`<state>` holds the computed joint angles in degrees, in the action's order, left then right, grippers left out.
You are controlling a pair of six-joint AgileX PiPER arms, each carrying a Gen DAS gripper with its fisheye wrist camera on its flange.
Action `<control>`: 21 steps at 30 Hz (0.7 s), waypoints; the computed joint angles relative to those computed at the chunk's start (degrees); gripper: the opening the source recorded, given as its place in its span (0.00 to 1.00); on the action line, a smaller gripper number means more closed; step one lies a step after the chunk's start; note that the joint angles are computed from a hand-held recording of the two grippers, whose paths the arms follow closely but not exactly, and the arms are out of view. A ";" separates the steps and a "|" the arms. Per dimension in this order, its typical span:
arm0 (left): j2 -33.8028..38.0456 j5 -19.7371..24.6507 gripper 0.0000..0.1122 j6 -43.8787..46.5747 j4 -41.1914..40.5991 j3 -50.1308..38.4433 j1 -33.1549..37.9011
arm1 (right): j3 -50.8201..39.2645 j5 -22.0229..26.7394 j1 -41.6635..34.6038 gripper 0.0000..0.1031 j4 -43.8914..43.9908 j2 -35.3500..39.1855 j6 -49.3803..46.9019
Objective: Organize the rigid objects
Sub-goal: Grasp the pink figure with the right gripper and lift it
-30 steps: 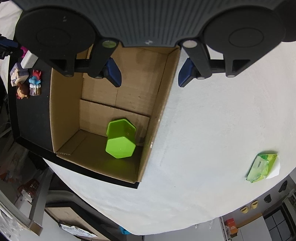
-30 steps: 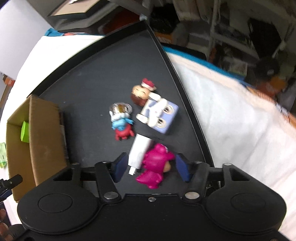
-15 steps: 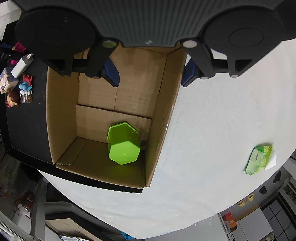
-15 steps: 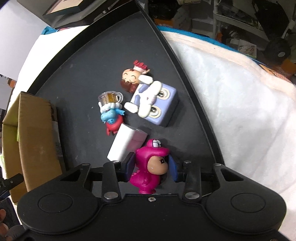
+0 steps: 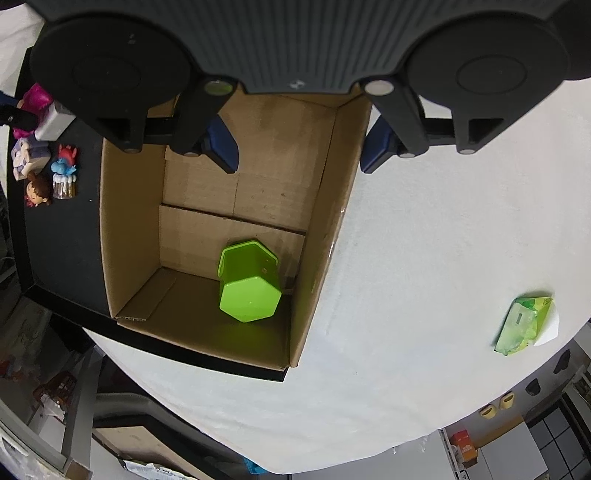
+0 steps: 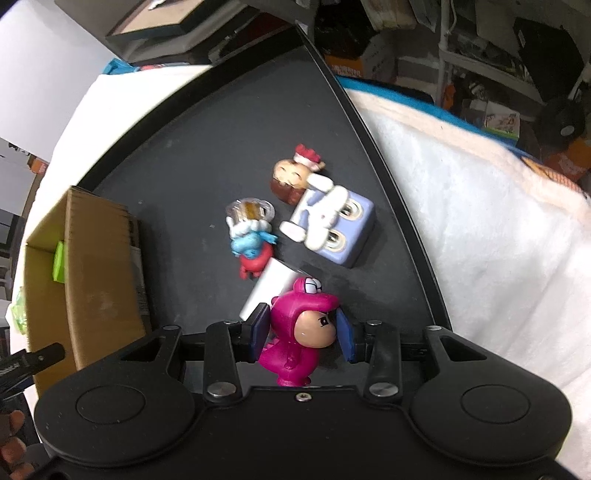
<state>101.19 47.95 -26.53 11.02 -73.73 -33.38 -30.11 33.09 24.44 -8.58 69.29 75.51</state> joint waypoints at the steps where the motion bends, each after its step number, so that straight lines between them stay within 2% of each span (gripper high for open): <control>1: -0.15 -0.17 0.63 0.59 -0.52 0.10 0.29 | -0.71 0.98 0.30 0.37 -0.63 -0.38 0.33; 8: -1.40 -1.95 0.63 4.84 -4.43 1.35 3.35 | -8.28 7.98 4.26 0.37 -6.21 -0.05 4.64; 15: -1.67 -3.05 0.63 8.82 -8.26 1.36 7.03 | -15.60 13.00 7.03 0.37 -9.09 2.74 6.36; 21: -2.26 -5.89 0.63 12.05 -11.64 3.18 8.57 | -22.98 16.53 10.33 0.37 -11.30 6.50 7.47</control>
